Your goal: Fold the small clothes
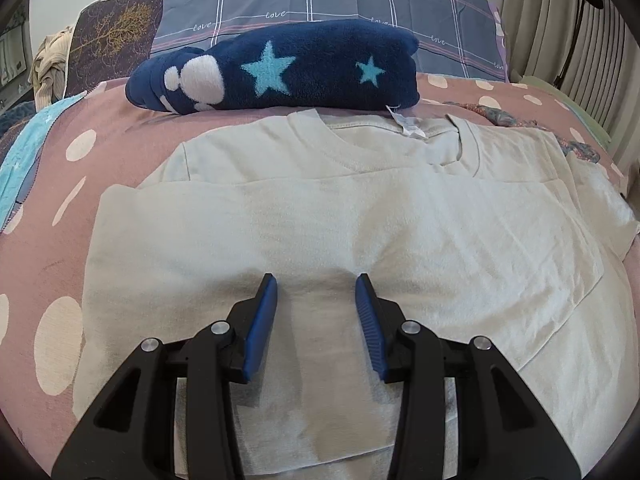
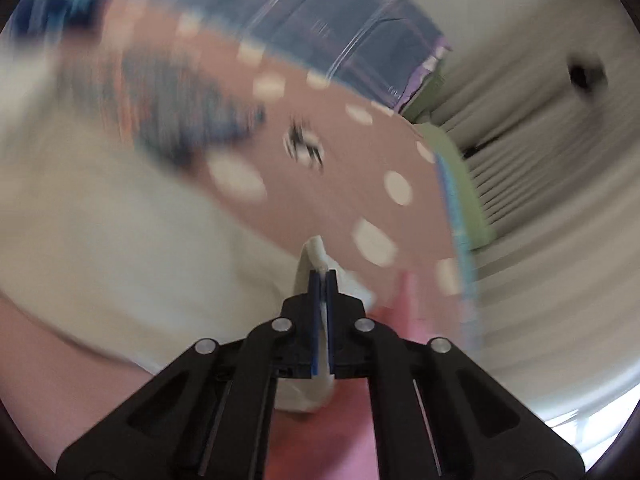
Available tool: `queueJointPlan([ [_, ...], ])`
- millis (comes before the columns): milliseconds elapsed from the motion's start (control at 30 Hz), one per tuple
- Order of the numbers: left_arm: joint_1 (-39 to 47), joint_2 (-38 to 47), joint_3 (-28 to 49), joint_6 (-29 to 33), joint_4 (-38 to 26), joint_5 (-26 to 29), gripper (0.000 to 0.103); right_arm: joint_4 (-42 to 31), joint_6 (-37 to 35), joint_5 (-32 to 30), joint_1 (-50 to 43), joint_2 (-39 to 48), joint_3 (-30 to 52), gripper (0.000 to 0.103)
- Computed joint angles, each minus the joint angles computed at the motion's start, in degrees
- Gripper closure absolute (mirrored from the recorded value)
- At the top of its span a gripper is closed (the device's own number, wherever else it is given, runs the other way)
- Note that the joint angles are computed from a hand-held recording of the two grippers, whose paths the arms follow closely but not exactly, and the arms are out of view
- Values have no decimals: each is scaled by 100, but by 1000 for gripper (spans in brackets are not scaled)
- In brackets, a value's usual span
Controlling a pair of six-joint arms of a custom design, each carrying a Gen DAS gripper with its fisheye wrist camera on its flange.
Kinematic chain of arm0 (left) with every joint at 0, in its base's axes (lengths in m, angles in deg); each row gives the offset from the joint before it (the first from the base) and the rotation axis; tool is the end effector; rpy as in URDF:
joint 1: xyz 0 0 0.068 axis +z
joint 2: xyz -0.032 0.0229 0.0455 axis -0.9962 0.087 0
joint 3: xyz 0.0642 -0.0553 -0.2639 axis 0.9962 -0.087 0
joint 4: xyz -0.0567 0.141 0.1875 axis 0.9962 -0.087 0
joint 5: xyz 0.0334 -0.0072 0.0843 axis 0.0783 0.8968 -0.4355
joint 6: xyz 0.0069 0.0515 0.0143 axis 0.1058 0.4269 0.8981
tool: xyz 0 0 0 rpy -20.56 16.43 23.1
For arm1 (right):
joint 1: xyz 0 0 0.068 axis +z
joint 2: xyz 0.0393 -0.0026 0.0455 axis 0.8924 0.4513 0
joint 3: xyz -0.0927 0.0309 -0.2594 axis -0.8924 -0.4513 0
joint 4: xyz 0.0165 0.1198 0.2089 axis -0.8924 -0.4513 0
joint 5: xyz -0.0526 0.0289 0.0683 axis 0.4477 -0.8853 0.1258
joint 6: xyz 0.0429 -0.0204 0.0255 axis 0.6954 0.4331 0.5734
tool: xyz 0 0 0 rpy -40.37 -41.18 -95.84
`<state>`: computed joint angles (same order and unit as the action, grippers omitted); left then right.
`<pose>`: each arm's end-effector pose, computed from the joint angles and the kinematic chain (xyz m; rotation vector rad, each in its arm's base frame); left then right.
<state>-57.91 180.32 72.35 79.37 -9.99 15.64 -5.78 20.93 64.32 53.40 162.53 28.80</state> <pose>0.2468 0.1129 0.1036 0.0151 2.4352 -0.0557 0.3034 -0.0583 0.2359 -0.1980 2.3383 -0.4880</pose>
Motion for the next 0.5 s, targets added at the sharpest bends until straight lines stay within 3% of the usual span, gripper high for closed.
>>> queueJointPlan([
  [100, -5, -3, -12, 5, 18, -10, 60, -729, 1157, -1504, -175, -315, 391, 100],
  [233, 18, -7, -12, 8, 2, 38, 60, -830, 2446, -3048, 103, -666, 426, 100],
  [333, 24, -11, -17, -1, 2, 60, 60, 118, 3802, -4113, 702, -896, 47, 100],
  [500, 154, 10, 51, 4, -129, 297, 59, 2077, 5127, -3942, 2374, -728, -886, 100],
])
